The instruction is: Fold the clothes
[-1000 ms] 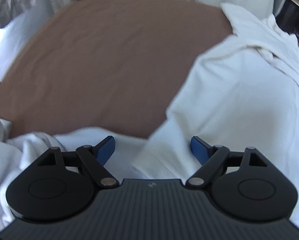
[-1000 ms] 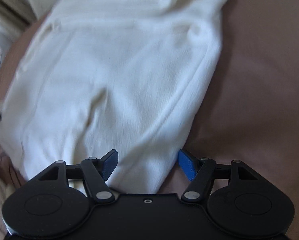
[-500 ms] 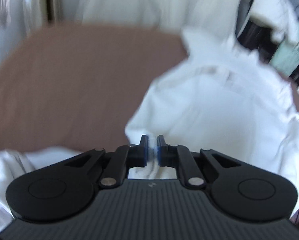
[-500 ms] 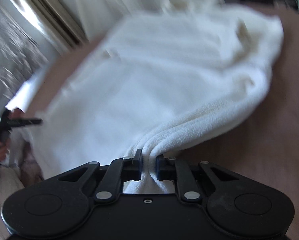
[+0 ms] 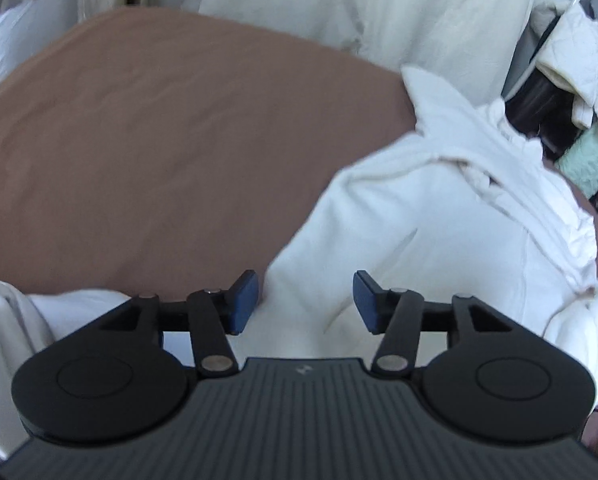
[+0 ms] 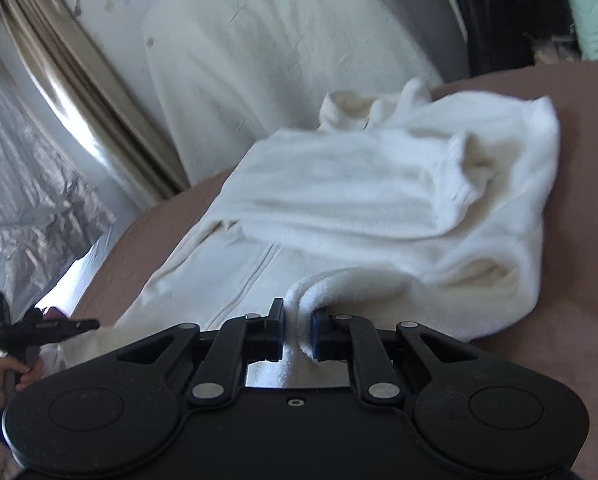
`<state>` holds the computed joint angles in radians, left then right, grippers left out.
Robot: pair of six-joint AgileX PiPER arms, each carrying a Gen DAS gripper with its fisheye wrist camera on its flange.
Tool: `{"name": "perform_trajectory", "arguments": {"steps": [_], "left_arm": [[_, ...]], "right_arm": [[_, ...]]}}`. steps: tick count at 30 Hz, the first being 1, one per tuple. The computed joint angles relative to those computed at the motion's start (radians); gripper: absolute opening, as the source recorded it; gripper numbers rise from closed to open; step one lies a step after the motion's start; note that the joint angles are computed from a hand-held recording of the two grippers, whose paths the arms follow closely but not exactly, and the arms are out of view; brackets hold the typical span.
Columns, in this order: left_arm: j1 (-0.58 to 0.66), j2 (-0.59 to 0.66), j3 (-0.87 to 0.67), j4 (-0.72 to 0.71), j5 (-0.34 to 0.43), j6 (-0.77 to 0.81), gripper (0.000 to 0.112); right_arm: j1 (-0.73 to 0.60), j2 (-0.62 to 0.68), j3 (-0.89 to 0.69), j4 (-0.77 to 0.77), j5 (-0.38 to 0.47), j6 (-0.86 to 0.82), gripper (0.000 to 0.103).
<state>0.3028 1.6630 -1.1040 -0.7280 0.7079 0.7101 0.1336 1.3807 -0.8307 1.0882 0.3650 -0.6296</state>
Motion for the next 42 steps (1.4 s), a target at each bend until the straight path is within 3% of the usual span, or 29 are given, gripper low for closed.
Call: {"name": "perform_trajectory", "arguments": {"steps": [3, 8, 10, 12, 14, 17, 20, 22, 24, 26, 27, 28, 29, 30, 31, 37, 40, 42], "left_arm": [[-0.045, 0.033, -0.022, 0.155, -0.008, -0.109, 0.058], [-0.091, 0.03, -0.002, 0.3, -0.084, -0.218, 0.079], [-0.079, 0.03, 0.0, 0.279, -0.07, -0.17, 0.07], [-0.04, 0.029, 0.001, 0.137, -0.003, -0.04, 0.021], [-0.017, 0.009, 0.015, 0.059, 0.029, 0.023, 0.018], [-0.022, -0.044, 0.069, 0.008, -0.02, 0.124, 0.019], [-0.051, -0.049, 0.071, -0.005, -0.024, 0.176, 0.049], [-0.08, -0.029, 0.051, 0.058, -0.012, 0.107, 0.055], [-0.101, 0.003, 0.017, 0.14, 0.016, 0.014, 0.069], [-0.101, 0.036, -0.011, 0.183, 0.039, -0.046, 0.071], [-0.09, 0.037, -0.003, 0.153, 0.029, -0.038, 0.065], [-0.08, 0.032, 0.005, 0.12, 0.019, -0.023, 0.055], [-0.069, 0.022, 0.016, 0.079, 0.013, 0.01, 0.033], [-0.061, -0.003, 0.04, 0.02, -0.008, 0.07, 0.018], [-0.053, -0.027, 0.063, -0.043, -0.028, 0.133, 0.016], [-0.016, -0.115, 0.163, -0.423, -0.073, 0.416, 0.015], [-0.035, -0.128, 0.194, -0.518, -0.123, 0.468, 0.015], [-0.048, -0.132, 0.203, -0.552, -0.148, 0.489, 0.006]], "right_arm": [[0.004, -0.002, 0.002, 0.011, 0.029, -0.013, 0.016], [-0.032, 0.0, 0.004, 0.045, 0.144, -0.024, 0.025], [-0.043, 0.013, -0.001, 0.043, 0.2, -0.012, 0.031], [-0.028, 0.027, -0.019, -0.043, 0.239, 0.065, 0.041], [0.002, 0.035, -0.038, -0.148, 0.262, 0.142, 0.046], [0.047, 0.012, -0.028, -0.262, 0.254, 0.223, 0.054], [0.08, 0.019, -0.054, -0.388, 0.298, 0.359, 0.062], [0.118, 0.037, -0.091, -0.501, 0.331, 0.448, 0.065], [0.165, 0.056, -0.119, -0.602, 0.361, 0.518, 0.068], [0.188, 0.053, -0.108, -0.653, 0.344, 0.556, 0.06], [0.193, 0.037, -0.095, -0.66, 0.312, 0.573, 0.047], [0.196, 0.02, -0.081, -0.667, 0.277, 0.592, 0.035], [0.194, 0.004, -0.071, -0.661, 0.247, 0.591, 0.024], [0.195, -0.014, -0.064, -0.664, 0.212, 0.592, 0.023], [0.193, -0.033, -0.054, -0.647, 0.174, 0.577, 0.023], [0.161, -0.097, -0.004, -0.459, 0.001, 0.408, 0.022], [0.123, -0.083, 0.008, -0.28, -0.018, 0.261, 0.022], [0.118, -0.068, 0.006, -0.218, -0.036, 0.214, 0.022]]}}
